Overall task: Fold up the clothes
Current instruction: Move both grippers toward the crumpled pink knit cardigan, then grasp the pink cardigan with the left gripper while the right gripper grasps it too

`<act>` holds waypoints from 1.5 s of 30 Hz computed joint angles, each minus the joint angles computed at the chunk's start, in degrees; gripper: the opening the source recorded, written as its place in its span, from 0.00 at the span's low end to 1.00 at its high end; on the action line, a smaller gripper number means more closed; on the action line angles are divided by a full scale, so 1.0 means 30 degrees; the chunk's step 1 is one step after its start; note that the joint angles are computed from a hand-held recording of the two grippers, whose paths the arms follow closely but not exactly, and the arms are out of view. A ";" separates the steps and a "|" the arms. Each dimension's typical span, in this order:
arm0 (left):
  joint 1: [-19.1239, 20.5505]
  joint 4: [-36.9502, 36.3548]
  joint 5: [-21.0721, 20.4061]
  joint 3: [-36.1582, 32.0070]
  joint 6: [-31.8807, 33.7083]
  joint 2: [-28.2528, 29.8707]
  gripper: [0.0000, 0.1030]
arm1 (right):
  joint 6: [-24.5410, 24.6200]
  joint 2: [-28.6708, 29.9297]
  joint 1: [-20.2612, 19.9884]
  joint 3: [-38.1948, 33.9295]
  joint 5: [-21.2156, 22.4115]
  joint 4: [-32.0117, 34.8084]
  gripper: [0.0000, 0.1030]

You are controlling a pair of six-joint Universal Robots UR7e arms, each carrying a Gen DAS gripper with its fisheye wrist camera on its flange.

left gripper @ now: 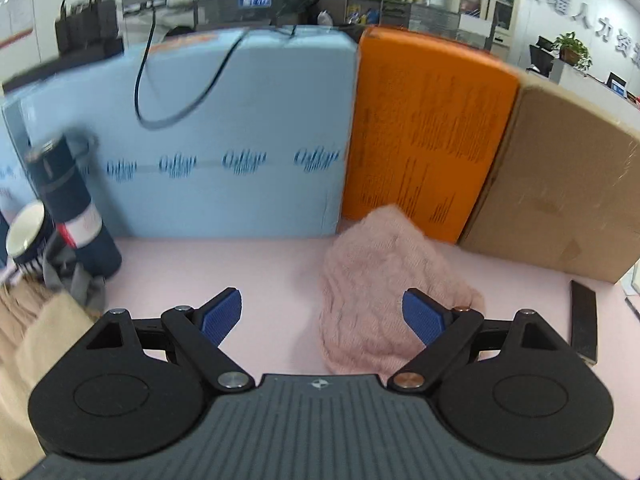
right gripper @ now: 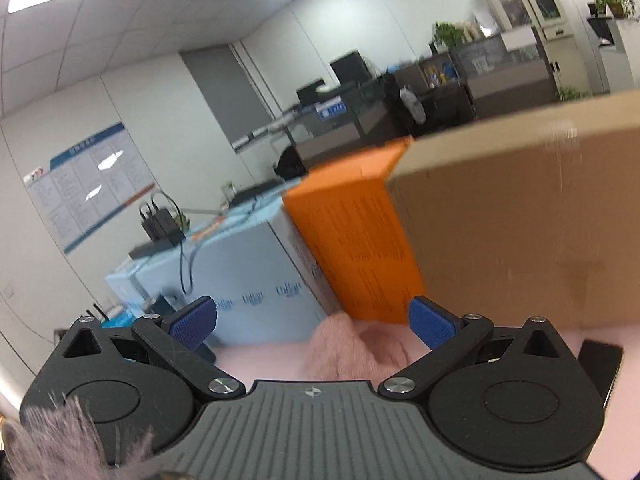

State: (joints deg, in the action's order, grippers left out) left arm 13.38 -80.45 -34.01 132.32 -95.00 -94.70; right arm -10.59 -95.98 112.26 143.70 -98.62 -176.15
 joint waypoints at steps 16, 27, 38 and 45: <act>-0.1474 -0.5994 -0.1742 0.5313 0.7498 0.1870 0.84 | -0.5252 1.1568 -0.7228 0.2752 0.1046 -1.3031 1.00; 0.0038 -1.6140 -0.2306 0.5787 1.4100 0.6879 0.84 | -0.4856 1.3357 -0.8301 0.0721 0.2817 -1.3466 0.98; -0.0755 -1.7065 -0.1405 0.6618 1.2420 0.6725 0.19 | -0.6641 1.3835 -0.7860 -0.0468 0.3496 -1.0390 0.23; -0.3171 -0.9524 -0.0215 0.6915 0.6192 0.2487 0.16 | -0.3593 1.1338 -0.9516 0.1752 0.7375 -0.9426 0.19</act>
State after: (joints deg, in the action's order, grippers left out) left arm 3.87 -109.03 -34.65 153.06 -76.43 -87.24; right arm -21.37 -61.96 83.71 148.95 -76.50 -204.43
